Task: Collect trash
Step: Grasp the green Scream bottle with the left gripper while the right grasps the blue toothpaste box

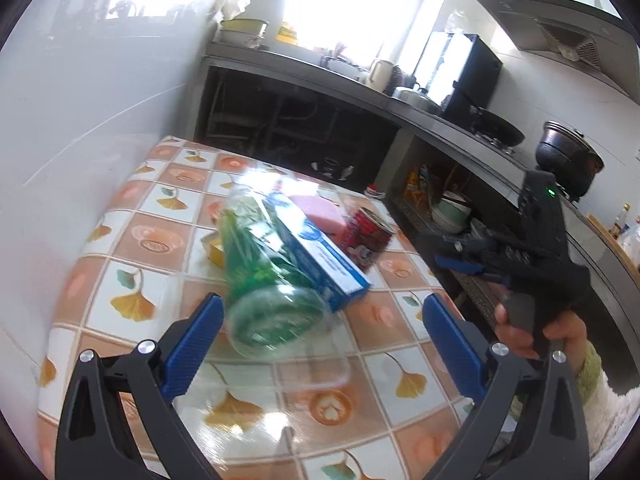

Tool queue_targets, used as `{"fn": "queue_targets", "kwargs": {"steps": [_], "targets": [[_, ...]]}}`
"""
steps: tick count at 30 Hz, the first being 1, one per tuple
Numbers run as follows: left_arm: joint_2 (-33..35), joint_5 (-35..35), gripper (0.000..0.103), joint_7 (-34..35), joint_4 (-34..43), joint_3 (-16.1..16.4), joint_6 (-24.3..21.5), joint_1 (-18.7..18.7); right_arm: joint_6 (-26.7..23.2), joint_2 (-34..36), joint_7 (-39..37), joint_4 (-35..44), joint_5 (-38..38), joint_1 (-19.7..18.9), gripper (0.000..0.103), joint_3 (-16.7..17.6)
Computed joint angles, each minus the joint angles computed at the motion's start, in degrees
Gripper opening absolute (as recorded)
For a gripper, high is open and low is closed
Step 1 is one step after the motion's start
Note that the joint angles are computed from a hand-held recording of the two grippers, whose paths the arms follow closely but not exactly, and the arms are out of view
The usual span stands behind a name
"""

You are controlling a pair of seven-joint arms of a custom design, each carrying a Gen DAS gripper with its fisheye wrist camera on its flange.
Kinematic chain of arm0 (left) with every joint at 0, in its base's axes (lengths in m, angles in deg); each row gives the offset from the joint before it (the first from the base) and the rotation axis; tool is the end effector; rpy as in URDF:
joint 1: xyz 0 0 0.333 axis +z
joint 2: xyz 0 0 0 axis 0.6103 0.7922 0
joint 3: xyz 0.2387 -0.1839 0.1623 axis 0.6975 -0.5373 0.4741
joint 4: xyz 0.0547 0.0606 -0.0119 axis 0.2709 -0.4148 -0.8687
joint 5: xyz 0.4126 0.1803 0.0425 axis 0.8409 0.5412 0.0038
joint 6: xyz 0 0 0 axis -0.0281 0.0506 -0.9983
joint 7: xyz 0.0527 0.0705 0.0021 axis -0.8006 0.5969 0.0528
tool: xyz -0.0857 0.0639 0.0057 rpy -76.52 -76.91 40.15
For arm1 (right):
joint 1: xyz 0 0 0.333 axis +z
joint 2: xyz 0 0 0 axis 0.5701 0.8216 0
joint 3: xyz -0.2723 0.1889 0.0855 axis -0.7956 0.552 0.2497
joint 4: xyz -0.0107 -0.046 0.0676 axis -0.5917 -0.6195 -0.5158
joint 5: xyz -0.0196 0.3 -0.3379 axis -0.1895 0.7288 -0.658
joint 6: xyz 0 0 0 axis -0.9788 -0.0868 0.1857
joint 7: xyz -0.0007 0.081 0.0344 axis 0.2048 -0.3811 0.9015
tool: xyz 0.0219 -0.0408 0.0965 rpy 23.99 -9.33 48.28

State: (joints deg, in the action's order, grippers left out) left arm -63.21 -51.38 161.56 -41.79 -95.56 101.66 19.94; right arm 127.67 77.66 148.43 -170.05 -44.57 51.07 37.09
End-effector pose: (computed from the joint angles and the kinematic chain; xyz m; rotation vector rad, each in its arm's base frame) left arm 0.5595 -0.3340 0.5944 -1.5970 1.9683 -1.3724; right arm 0.6403 0.2408 0.6274 -1.5855 1.6871 -0.2459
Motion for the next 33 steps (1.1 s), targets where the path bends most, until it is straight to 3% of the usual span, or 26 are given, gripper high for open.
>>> {"fn": "queue_targets", "kwargs": {"steps": [1,3,8,12,19,25,31,33], "targets": [[0.5,2.3,0.097,-2.3,1.1,0.2,-1.3,0.5,-0.8,0.6,-1.2,1.1,0.3,0.1,0.083,0.2],[2.4,0.5,0.097,-2.1,4.7,0.8,-4.8,1.2,-3.7,2.5,-3.4,4.6,0.2,0.1,0.078,0.5],[11.8,-12.3,0.097,4.8,20.3,0.8,-22.8,4.7,-13.7,8.8,-7.1,14.7,-0.8,-0.1,0.070,1.3],[22.1,-8.6,0.097,-0.8,34.9,1.5,-36.5,5.4,-17.5,11.2,-6.2,17.7,-2.0,0.0,0.062,1.5],[35.6,-3.4,0.088,-7.4,55.0,1.2,-53.4,4.7,-19.1,12.6,-5.9,20.4,-4.2,0.0,0.062,1.5],[41.5,-1.7,0.075,-11.6,63.2,1.0,-59.8,4.3,-20.2,13.4,-6.0,21.7,-5.4,0.2,0.062,1.4],[37.8,-6.6,0.056,-11.5,55.6,-0.7,-54.5,6.6,-23.1,16.2,-7.8,27.3,-7.5,0.5,0.061,1.4],[36.5,-7.6,0.056,-11.2,53.5,-0.7,-53.0,7.0,-25.2,18.2,-9.5,31.1,-7.2,0.3,0.061,1.7]]}}
